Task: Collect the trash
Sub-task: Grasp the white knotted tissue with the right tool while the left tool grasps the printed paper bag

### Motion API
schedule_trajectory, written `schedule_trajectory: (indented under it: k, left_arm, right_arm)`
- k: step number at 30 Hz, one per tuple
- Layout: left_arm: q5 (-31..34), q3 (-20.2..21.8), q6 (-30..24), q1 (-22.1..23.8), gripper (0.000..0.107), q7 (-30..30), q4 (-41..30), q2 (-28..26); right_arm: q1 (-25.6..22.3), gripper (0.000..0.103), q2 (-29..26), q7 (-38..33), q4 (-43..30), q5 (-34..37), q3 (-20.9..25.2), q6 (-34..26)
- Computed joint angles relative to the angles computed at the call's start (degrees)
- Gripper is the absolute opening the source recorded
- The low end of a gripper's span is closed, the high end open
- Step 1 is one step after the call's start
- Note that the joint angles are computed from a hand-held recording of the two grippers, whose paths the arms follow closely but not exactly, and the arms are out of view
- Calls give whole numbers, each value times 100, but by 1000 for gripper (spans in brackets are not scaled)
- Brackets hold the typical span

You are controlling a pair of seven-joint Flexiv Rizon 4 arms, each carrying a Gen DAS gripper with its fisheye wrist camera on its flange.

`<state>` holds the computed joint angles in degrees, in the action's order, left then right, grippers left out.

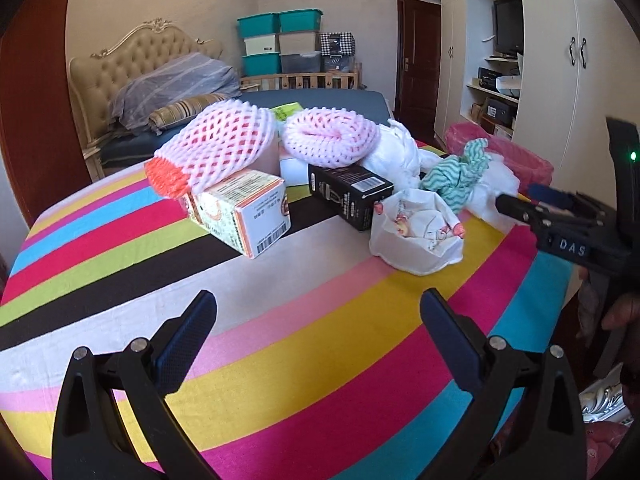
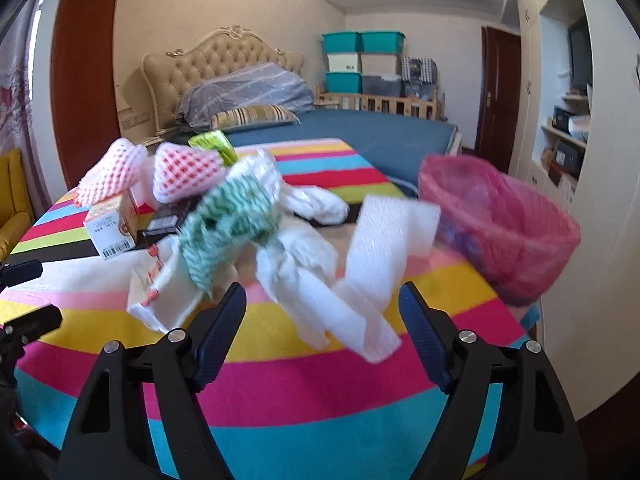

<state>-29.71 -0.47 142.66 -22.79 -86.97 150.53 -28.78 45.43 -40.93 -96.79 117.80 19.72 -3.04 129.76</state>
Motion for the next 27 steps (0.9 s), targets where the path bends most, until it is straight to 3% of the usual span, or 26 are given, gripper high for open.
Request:
schedule_trajectory:
  k: [3,5,7,10,12,13,16,20,23,27]
  left_arm:
    - [121,-23,-88,83,98,-17,-31,50]
    - [160,-26,-148,76,98,28,-91,39]
    - [183,-29,-245,29,94,183,-169,44]
    - [496,-82,-393,156,94,239,-317,4]
    - [641,-112,-536,222,94,247,-443,-21]
    - [712,-125,-614,261,94,241,-505,-27]
    - [964,-183,-823,405,94,162,-756,-108]
    - [1294,-312,-1120,611,92,-50,-1111,-252]
    - [1346,-323,-1307,625,89,-195,-1338,-351]
    - [1097,-215,-1790,472,76,-185,-1718,-455]
  right_arm:
    - [-93,65,66,-166,-18,-364,39,-98]
    - [-115,52,110,-244,-72,-568,0,-435]
    - [-55,47,86,-252,-185,-683,-135,-848]
    - [12,47,3,-42,-252,-722,-260,-1194]
    - [-131,35,-59,135,-243,-894,-171,-1239]
    - [-237,23,-76,190,-190,-993,-88,-1127]
    - [-741,18,-54,341,16,-1391,356,-654]
    - [-1258,18,33,509,329,-1869,759,-178]
    - [-1376,18,77,603,505,-1973,855,63]
    - [-1614,18,114,781,759,-2101,994,514]
